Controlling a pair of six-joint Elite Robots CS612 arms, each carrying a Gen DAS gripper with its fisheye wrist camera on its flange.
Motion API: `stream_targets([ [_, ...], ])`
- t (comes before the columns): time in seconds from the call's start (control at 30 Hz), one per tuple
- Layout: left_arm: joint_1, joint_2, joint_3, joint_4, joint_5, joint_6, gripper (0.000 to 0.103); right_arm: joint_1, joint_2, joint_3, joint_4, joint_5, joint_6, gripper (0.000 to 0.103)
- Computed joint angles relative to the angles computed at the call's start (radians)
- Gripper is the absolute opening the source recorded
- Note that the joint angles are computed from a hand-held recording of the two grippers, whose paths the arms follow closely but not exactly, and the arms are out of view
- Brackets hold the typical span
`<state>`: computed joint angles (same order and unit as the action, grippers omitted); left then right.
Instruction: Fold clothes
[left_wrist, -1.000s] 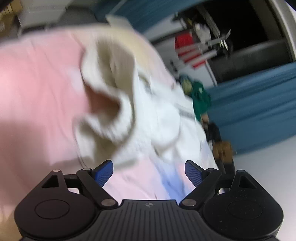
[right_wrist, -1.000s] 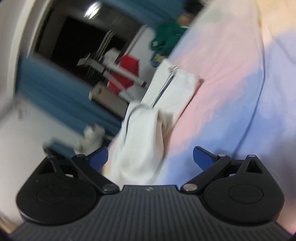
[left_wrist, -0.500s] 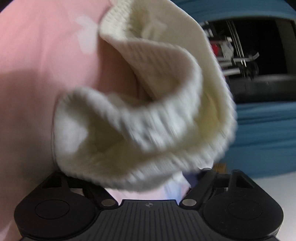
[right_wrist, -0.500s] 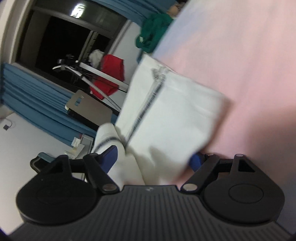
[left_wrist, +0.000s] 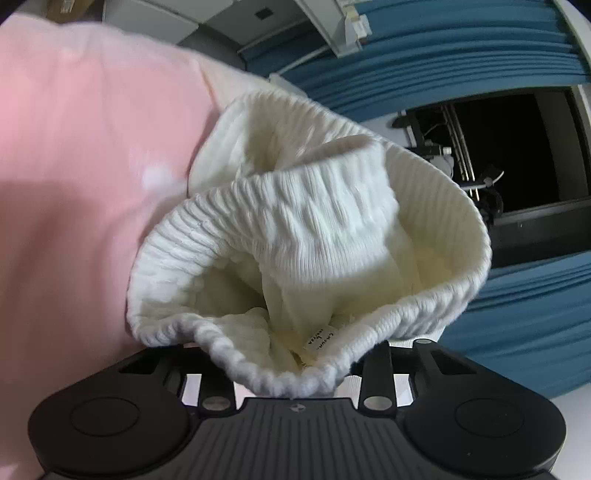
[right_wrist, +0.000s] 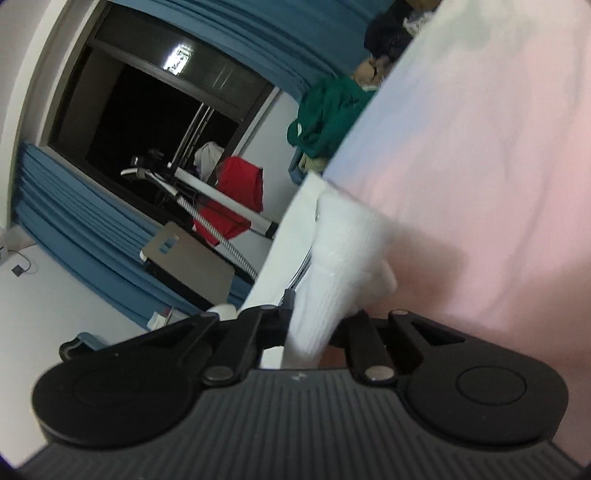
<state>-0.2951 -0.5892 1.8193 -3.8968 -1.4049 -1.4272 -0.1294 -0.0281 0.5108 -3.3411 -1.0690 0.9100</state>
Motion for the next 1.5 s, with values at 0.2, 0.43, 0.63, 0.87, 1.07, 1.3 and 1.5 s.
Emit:
stream_targets([
  [0.2, -0.01, -0.023, 0.041, -0.02, 0.069, 0.026, 0.026, -0.042, -0.078, 0.125, -0.053, -0.093, 0.02, 0.009],
  [0.43, -0.004, -0.069, 0.106, -0.085, 0.129, 0.015, 0.024, -0.105, -0.148, 0.238, -0.107, -0.273, 0.018, 0.009],
  [0.63, 0.002, -0.12, 0.144, -0.042, 0.105, -0.024, 0.024, -0.146, -0.21, 0.4, -0.162, -0.557, -0.109, 0.009],
  [0.87, 0.049, -0.19, 0.114, 0.15, 0.072, 0.03, 0.03, -0.168, -0.22, 0.455, -0.038, -0.555, -0.108, 0.011],
  [1.07, 0.065, -0.221, 0.137, 0.239, 0.058, -0.006, 0.065, -0.153, -0.286, 0.565, -0.017, -0.533, -0.075, 0.034],
  [1.3, 0.085, -0.205, 0.162, 0.177, -0.041, -0.091, 0.087, -0.128, -0.428, 0.762, 0.008, -0.429, -0.295, 0.072],
  [1.5, 0.104, -0.136, 0.148, 0.058, -0.072, -0.201, 0.091, -0.114, -0.533, 0.94, -0.09, -0.231, -0.367, 0.072],
])
